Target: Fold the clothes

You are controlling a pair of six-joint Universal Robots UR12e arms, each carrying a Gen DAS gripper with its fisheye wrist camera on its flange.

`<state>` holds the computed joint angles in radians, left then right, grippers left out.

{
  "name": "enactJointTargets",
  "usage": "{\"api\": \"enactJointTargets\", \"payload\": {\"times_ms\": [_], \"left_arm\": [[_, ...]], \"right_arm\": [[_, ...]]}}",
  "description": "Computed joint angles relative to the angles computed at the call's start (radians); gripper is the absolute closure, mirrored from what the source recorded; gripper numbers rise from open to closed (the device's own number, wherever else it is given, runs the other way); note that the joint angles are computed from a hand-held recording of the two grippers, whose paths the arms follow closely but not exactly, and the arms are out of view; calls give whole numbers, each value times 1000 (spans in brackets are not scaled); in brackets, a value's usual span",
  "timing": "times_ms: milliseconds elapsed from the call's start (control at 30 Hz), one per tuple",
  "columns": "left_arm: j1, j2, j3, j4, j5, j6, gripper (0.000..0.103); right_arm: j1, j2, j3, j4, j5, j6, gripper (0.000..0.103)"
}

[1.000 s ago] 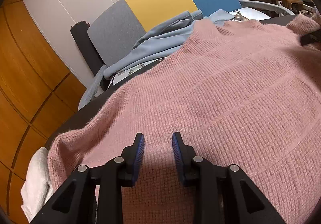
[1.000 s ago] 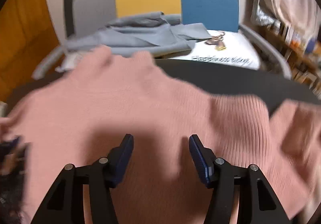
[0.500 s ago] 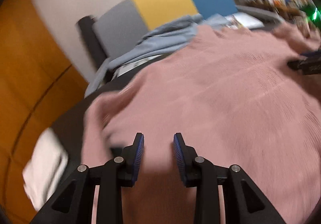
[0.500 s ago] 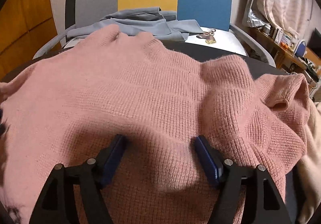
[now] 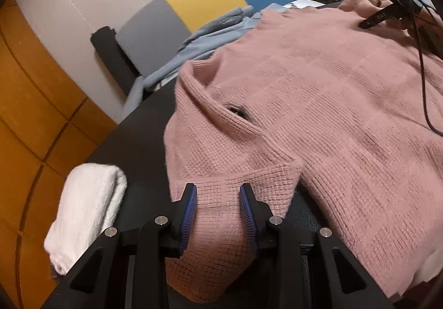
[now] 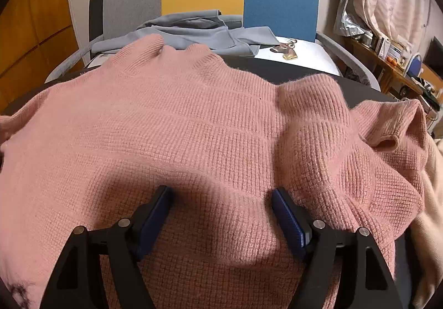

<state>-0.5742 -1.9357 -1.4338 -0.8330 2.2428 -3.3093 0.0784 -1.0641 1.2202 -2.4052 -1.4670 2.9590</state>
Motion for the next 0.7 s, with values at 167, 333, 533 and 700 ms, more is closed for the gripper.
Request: {"api": "enactJointTargets", "payload": {"times_ms": [167, 333, 533, 700], "left_arm": [[19, -10, 16, 46, -65, 61, 70], [33, -28, 47, 2, -171, 238, 72], [109, 23, 63, -77, -444, 73, 73], [106, 29, 94, -212, -467, 184, 72]], "right_arm": [[2, 1, 0, 0, -6, 3, 25], [-1, 1, 0, 0, 0, 7, 25], [0, 1, 1, -2, 0, 9, 24], [-2, 2, 2, -2, 3, 11, 23]]}}
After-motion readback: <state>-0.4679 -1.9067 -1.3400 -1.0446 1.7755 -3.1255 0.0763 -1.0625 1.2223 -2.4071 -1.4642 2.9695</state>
